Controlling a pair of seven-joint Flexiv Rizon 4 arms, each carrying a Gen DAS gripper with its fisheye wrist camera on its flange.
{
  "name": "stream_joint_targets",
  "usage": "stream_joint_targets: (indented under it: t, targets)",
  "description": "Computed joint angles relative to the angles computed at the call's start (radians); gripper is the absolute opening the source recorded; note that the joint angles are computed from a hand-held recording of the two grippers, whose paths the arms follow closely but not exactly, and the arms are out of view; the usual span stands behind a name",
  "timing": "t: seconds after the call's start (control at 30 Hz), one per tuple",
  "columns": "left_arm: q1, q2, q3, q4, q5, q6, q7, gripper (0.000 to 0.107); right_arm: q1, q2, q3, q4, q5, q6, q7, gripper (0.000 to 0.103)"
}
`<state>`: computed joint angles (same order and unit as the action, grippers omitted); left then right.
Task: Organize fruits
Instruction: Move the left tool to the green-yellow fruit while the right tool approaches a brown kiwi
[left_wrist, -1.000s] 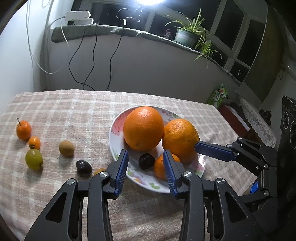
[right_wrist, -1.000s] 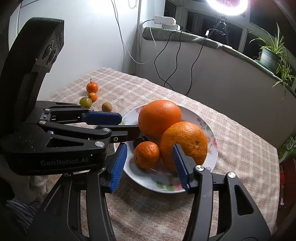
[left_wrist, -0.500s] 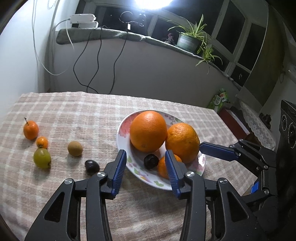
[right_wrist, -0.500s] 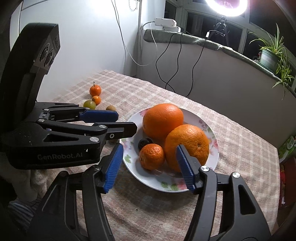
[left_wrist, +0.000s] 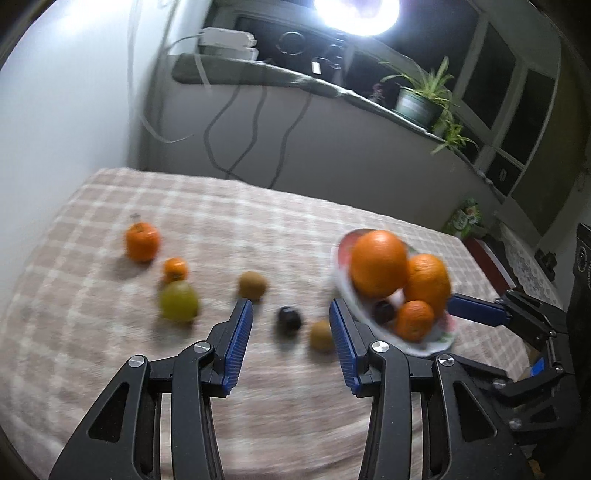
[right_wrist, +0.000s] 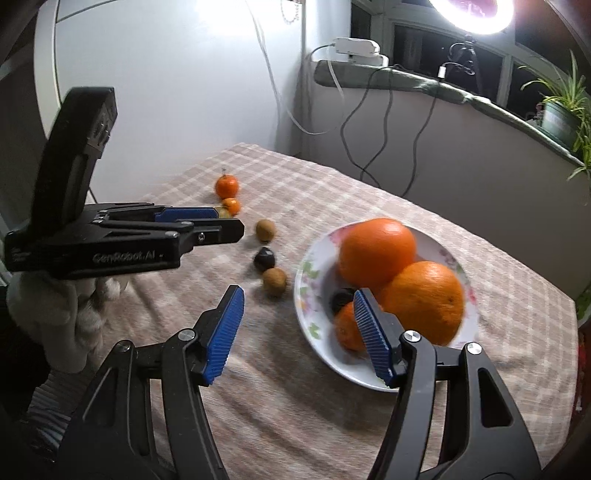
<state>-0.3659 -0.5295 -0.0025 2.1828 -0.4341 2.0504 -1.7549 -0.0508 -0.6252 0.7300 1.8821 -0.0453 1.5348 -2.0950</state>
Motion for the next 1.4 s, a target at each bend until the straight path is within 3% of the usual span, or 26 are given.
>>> stream_joint_targets:
  t: [0.17, 0.37, 0.57, 0.8, 0.93, 1.07, 1.4]
  targets:
    - [0.053, 0.022, -0.011, 0.072, 0.036, 0.037, -0.044, 0.042, 0.015, -0.009, 0.02, 0.007, 0.003, -0.01, -0.006, 0.065]
    - [0.113, 0.037, -0.021, 0.122, 0.083, 0.064, -0.084, 0.042, 0.105, -0.012, -0.041, -0.016, -0.019, -0.019, 0.016, 0.065]
    - [0.161, 0.026, -0.034, 0.112, 0.137, 0.051, -0.096, 0.042, 0.193, -0.033, -0.105, -0.111, -0.024, -0.102, 0.039, 0.065]
    - [0.157, 0.004, -0.02, 0.066, 0.145, -0.01, -0.056, 0.042, 0.321, -0.063, -0.218, -0.26, -0.01, -0.271, 0.051, 0.064]
    - [0.157, -0.005, -0.013, 0.05, 0.141, -0.037, -0.04, 0.042, 0.402, -0.079, -0.304, -0.326, -0.025, -0.346, 0.049, 0.051]
    - [0.136, -0.01, 0.008, 0.038, 0.127, -0.058, -0.017, 0.041, 0.461, -0.099, -0.371, -0.367, -0.049, -0.39, 0.047, 0.048]
    - [0.088, -0.025, 0.05, 0.001, 0.085, -0.11, 0.041, 0.037, 0.518, -0.149, -0.432, -0.432, -0.084, -0.463, 0.057, 0.045]
